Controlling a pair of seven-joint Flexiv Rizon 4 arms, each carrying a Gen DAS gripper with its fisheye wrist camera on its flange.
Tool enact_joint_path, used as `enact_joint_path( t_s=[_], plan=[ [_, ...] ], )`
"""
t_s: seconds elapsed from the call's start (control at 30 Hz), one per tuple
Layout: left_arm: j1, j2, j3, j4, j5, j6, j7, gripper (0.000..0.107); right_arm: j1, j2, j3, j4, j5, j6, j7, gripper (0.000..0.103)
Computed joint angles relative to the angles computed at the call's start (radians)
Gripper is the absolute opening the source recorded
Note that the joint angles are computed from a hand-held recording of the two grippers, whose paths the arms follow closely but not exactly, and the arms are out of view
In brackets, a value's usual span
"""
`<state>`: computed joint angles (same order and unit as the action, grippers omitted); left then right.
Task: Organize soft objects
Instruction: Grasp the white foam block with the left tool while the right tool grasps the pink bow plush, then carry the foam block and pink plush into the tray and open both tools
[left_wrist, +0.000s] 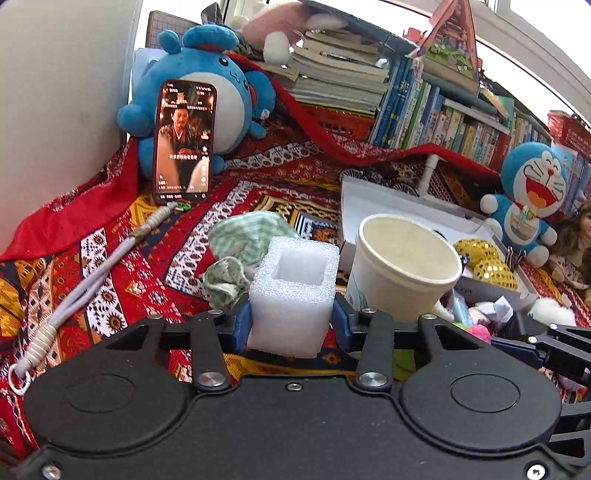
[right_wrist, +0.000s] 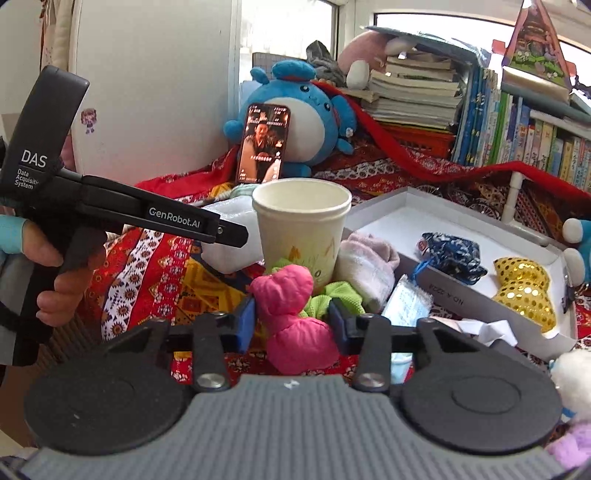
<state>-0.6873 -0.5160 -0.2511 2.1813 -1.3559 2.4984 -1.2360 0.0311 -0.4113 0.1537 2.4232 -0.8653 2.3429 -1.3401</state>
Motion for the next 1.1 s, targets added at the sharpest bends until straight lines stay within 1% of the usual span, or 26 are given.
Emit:
enact_joint_path(
  t_s=[0.17,0.2,0.3,0.53,0.73,0.87,0.97,1.1],
  plan=[
    [0.003,0.012,0.001,-0.01,-0.018,0.012,0.017,0.042,-0.013,0.023,-0.003,0.0,0.0,0.013,0.021,0.038],
    [0.004,0.014,0.002,-0.012,-0.022,0.018,0.019,0.042,-0.011,0.028,-0.005,0.001,0.007,0.014,0.019,0.035],
    [0.008,0.018,0.002,-0.022,-0.031,0.038,0.03,0.042,-0.001,0.039,-0.011,0.001,0.037,0.01,0.004,0.034],
    [0.026,0.035,0.0,-0.037,-0.032,0.046,0.048,0.042,-0.007,0.047,-0.014,-0.012,0.065,0.018,0.016,0.033],
    [0.034,0.041,0.001,-0.065,-0.031,0.063,0.081,0.042,-0.014,0.05,-0.019,-0.043,0.082,0.024,0.05,0.033],
    [0.044,0.047,0.002,-0.093,-0.008,0.064,0.097,0.042,-0.002,0.05,-0.025,-0.063,0.125,0.016,0.051,0.033],
    [0.049,0.041,0.0,-0.134,-0.004,0.06,0.139,0.042,-0.01,0.044,-0.026,-0.085,0.129,0.011,0.067,0.033],
    [0.053,0.01,-0.015,-0.223,-0.006,0.041,0.217,0.042,-0.013,0.039,-0.032,-0.111,0.147,-0.001,0.081,0.033]
  ],
)
